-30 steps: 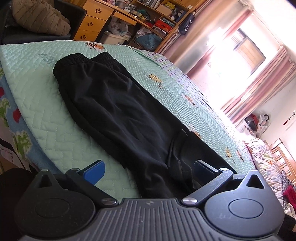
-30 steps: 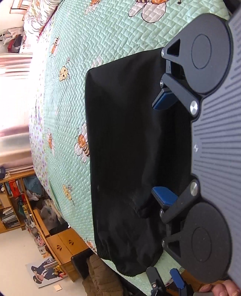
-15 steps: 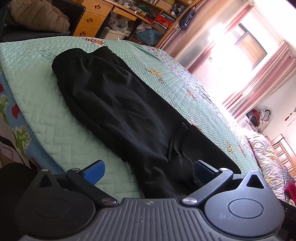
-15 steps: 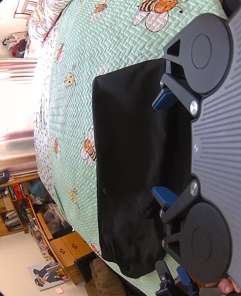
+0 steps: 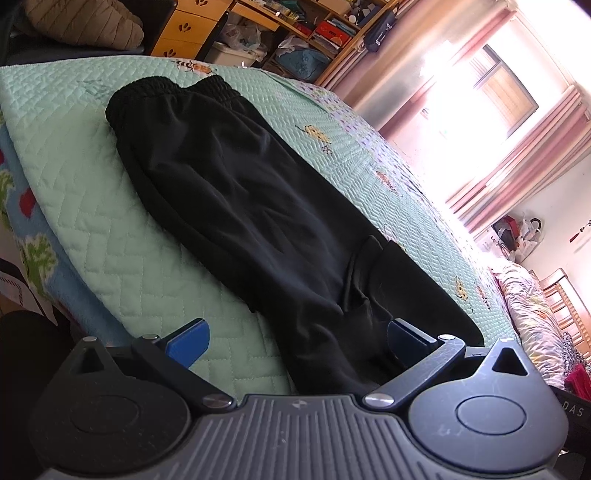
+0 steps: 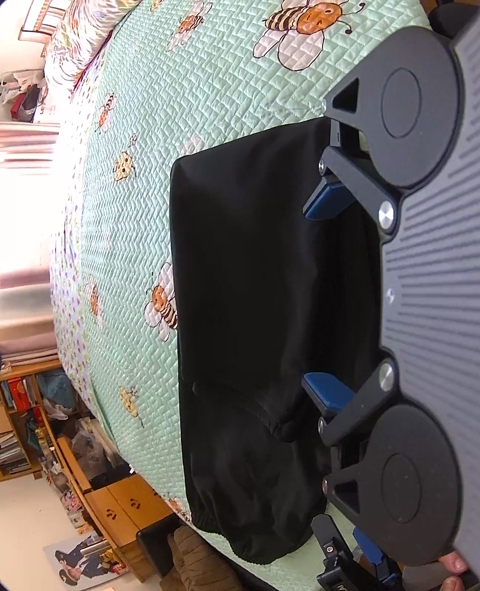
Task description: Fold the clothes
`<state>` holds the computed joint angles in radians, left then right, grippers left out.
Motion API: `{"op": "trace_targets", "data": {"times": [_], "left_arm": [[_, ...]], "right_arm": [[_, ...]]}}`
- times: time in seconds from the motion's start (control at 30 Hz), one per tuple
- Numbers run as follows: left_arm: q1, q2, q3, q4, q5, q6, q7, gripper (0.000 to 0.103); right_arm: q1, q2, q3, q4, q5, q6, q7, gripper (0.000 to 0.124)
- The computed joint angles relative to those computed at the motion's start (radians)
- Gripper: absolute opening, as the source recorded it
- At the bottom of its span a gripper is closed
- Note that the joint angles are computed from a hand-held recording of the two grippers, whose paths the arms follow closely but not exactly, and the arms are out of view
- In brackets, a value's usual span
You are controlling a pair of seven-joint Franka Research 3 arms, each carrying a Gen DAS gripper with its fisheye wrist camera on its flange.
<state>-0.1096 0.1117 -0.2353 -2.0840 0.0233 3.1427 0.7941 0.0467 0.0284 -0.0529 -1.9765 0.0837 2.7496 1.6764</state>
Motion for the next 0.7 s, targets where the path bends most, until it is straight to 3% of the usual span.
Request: {"op": "trace_targets", "data": {"times": [0.7], "left_arm": [[0.064,0.029,-0.069,0.004,-0.14,-0.002,0.099,0.102]], "right_arm": [[0.024,0.018,0.006,0.035,-0.068,-0.06,-0.007,0.09]]}}
